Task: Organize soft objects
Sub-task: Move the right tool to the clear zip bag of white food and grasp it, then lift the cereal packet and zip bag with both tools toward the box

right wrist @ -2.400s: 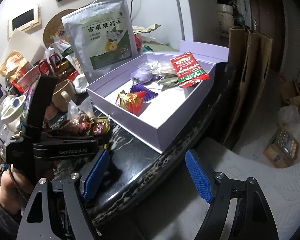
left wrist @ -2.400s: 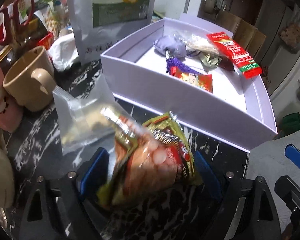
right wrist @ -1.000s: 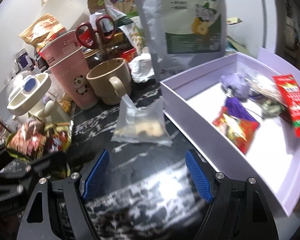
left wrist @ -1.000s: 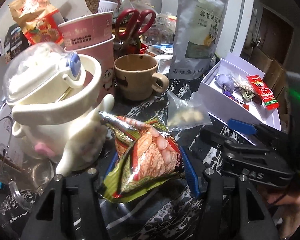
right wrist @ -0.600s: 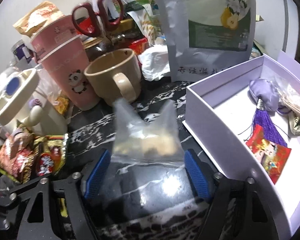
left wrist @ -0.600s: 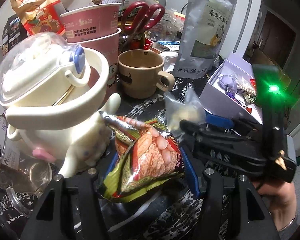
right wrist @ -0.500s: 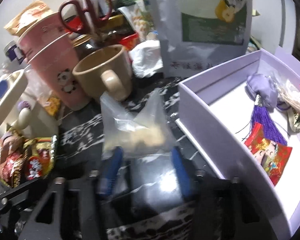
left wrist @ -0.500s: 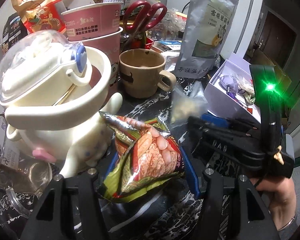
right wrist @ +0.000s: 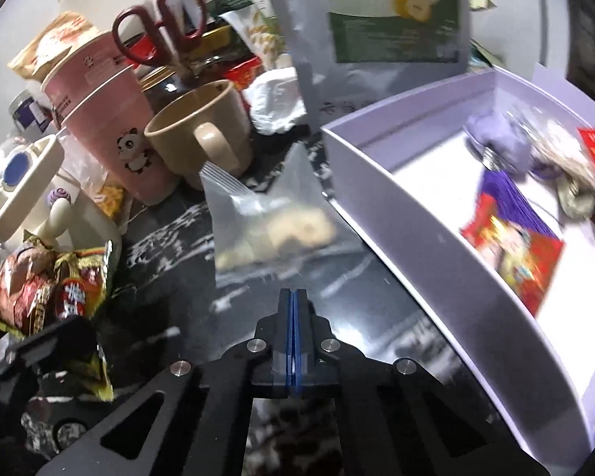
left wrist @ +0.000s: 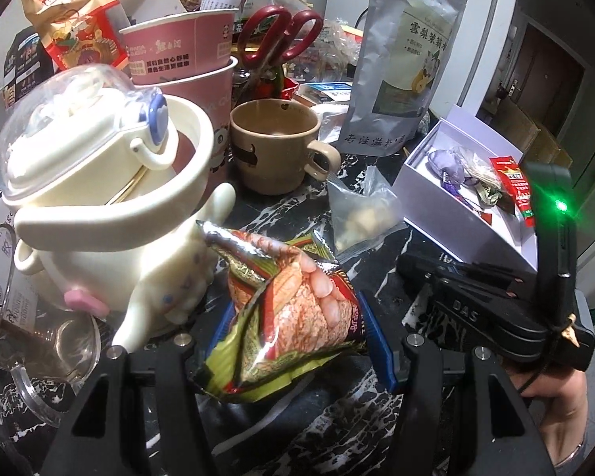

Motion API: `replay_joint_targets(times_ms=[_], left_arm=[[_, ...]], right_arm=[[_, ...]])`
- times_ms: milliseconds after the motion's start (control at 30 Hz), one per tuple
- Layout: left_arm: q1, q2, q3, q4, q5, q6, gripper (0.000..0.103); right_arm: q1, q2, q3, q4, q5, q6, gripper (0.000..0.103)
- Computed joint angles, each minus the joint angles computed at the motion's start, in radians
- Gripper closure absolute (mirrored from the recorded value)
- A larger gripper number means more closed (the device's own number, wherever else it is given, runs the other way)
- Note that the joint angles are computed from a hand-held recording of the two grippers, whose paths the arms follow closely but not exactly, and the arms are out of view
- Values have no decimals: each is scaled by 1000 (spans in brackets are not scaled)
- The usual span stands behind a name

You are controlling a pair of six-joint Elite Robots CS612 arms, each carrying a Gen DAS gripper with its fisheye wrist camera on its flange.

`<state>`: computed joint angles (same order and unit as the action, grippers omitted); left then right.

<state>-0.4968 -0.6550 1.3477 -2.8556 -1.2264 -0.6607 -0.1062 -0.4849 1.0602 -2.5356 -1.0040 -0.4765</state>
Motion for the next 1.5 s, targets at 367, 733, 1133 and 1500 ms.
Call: replay_joint_targets(times_ms=[367,733,1133,1500], left_arm=[[-10,-28,33,-26,19,4,45],[0,-35,39,-43,-13,-8,45],[11,-44,57,-70,-3,-32,51],[9,-33,74,-79,-121,-46,51]], right_arm=[[1,-16,41,-137,43,-9,22],[49,33,-45,-183,-35,-67,20],[69,70,-120,-77,-136,-52,77],[11,-34,73,-119,-77,-85,90]])
